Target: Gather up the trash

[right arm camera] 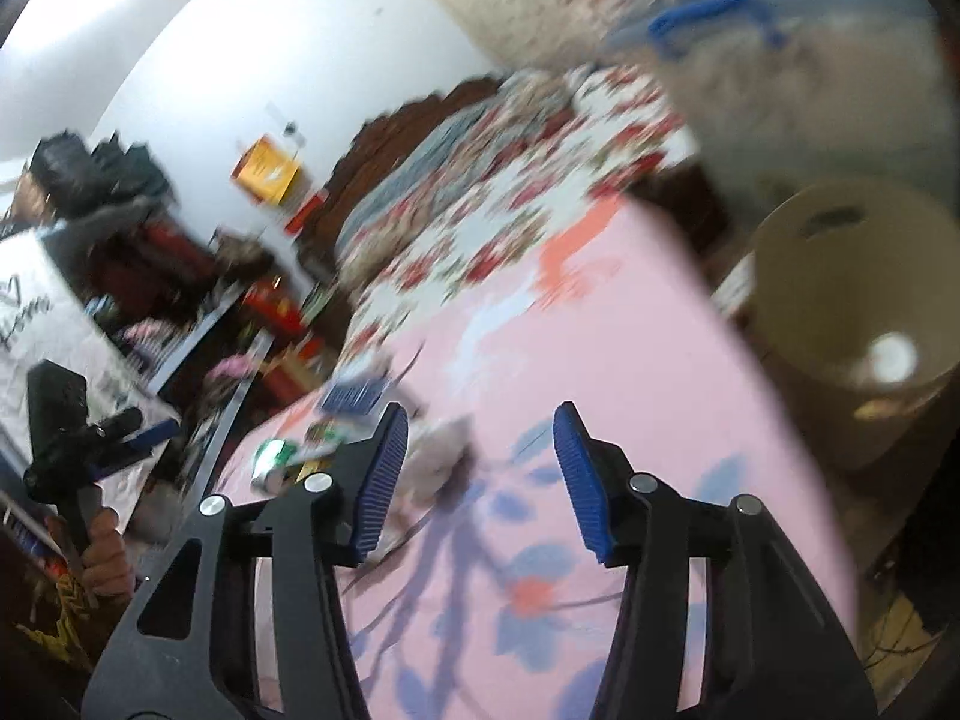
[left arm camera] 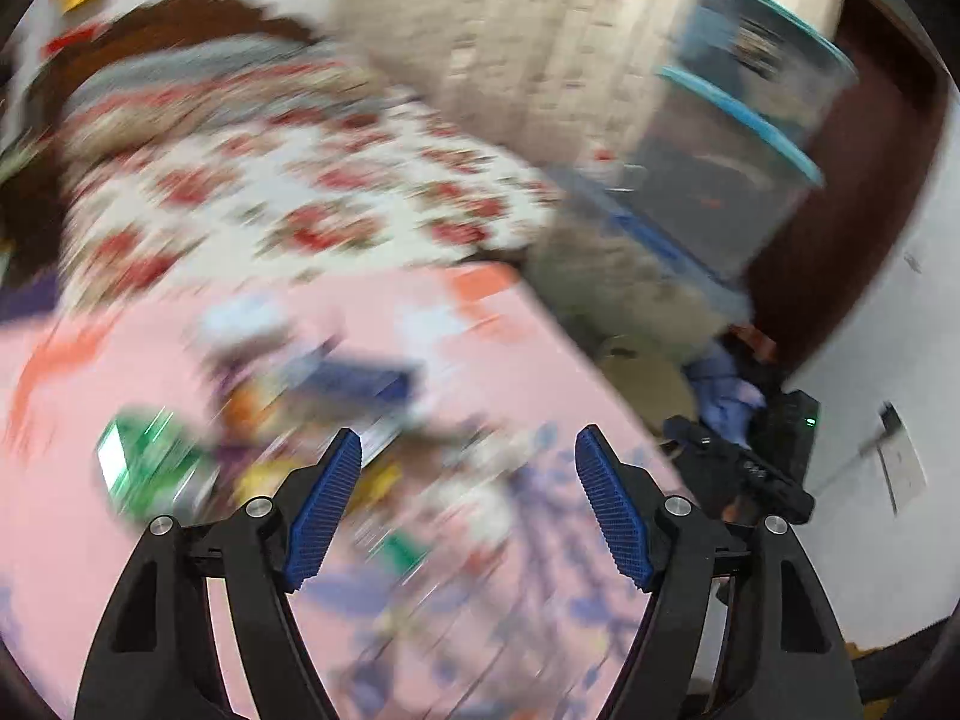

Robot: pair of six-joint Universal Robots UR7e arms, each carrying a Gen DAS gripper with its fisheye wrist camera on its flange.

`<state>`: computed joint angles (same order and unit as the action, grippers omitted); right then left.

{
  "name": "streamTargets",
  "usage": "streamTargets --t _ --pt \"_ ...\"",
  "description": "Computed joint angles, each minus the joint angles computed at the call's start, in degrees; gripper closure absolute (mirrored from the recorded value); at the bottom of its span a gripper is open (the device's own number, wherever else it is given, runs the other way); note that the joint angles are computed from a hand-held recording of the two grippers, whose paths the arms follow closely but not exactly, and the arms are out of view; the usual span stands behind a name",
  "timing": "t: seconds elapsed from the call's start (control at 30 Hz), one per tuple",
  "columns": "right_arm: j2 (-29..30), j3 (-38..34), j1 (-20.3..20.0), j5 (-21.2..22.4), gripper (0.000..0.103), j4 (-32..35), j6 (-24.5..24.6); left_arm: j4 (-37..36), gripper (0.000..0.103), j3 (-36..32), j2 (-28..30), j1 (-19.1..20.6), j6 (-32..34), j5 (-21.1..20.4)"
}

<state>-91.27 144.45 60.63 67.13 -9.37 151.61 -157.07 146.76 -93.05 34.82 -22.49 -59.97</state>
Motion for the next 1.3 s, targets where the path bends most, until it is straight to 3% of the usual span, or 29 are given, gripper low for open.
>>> streamTargets --t 0.13,0.3,0.4,0.57,0.87,0.97,1.07,1.13,1.3 --pt "10.6 -2.3 9.0 7.4 0.05 -5.1 3.4 6.0 0.033 4.5 -8.6 2.5 -4.8 0.5" --pt "19.3 -5.8 16.9 13.5 0.05 -7.5 9.3 9.0 0.033 6.1 -12.0 5.3 -3.9 1.0" --pt "21.4 -7.3 19.8 15.5 0.049 -7.6 11.3 9.0 0.033 7.1 -13.7 5.1 -2.7 2.1" --pt "23.3 -9.3 23.4 19.2 0.049 -7.5 13.2 6.3 0.033 6.8 -13.5 8.1 0.3 0.7" --pt "27.0 -16.1 31.2 27.4 0.049 -3.8 13.5 3.0 0.033 6.4 -12.4 12.9 4.4 -0.8" --pt "30.4 -20.3 35.5 33.7 0.049 -2.2 11.0 1.7 0.033 5.7 -9.7 12.1 6.6 1.3" --pt "34.7 -25.1 39.9 42.6 0.049 -1.3 6.4 -2.0 0.033 4.8 -2.5 9.3 13.2 7.5" --pt "36.5 -26.9 41.1 45.0 0.049 -0.8 4.5 -6.2 0.033 3.7 4.9 8.3 19.7 11.7" --pt "39.5 -30.8 41.6 47.1 0.049 1.9 3.6 -10.1 0.033 -1.4 15.9 11.6 29.3 10.9"
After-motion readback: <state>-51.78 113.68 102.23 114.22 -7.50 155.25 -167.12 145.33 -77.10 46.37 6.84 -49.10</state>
